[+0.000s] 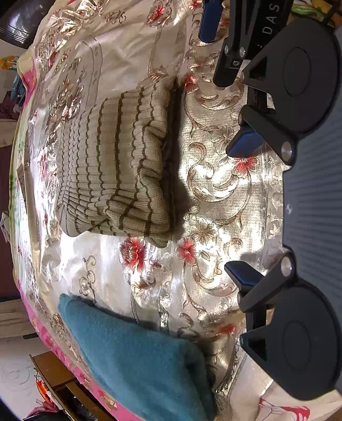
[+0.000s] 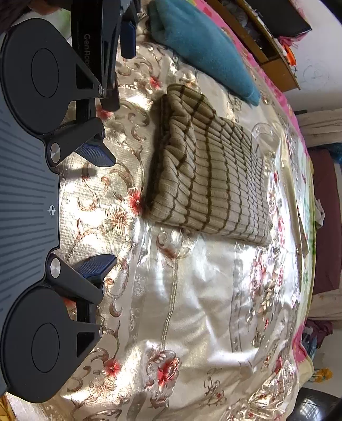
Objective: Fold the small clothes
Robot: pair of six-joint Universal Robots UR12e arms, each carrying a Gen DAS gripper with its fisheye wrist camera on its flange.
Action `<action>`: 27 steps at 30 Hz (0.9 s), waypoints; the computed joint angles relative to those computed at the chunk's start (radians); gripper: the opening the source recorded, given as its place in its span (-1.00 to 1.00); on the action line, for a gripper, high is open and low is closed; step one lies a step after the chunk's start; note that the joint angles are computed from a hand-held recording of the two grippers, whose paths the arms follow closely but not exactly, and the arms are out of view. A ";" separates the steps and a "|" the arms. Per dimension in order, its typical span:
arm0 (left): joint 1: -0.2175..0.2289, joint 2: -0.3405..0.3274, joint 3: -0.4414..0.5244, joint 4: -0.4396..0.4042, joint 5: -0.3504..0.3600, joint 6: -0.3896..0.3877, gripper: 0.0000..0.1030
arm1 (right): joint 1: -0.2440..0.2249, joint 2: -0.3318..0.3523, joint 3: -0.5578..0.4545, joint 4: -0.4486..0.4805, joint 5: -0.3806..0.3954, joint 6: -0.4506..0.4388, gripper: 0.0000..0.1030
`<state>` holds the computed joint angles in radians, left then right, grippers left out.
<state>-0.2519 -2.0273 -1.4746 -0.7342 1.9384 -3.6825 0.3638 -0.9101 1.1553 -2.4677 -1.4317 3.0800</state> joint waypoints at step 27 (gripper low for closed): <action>0.002 0.002 0.000 0.005 -0.015 0.002 0.75 | 0.001 0.005 -0.005 0.007 -0.018 0.001 0.49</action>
<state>-0.2495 -2.0249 -1.4747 -0.7296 1.9236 -3.6805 0.3653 -0.9051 1.1502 -2.4604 -1.4492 3.0812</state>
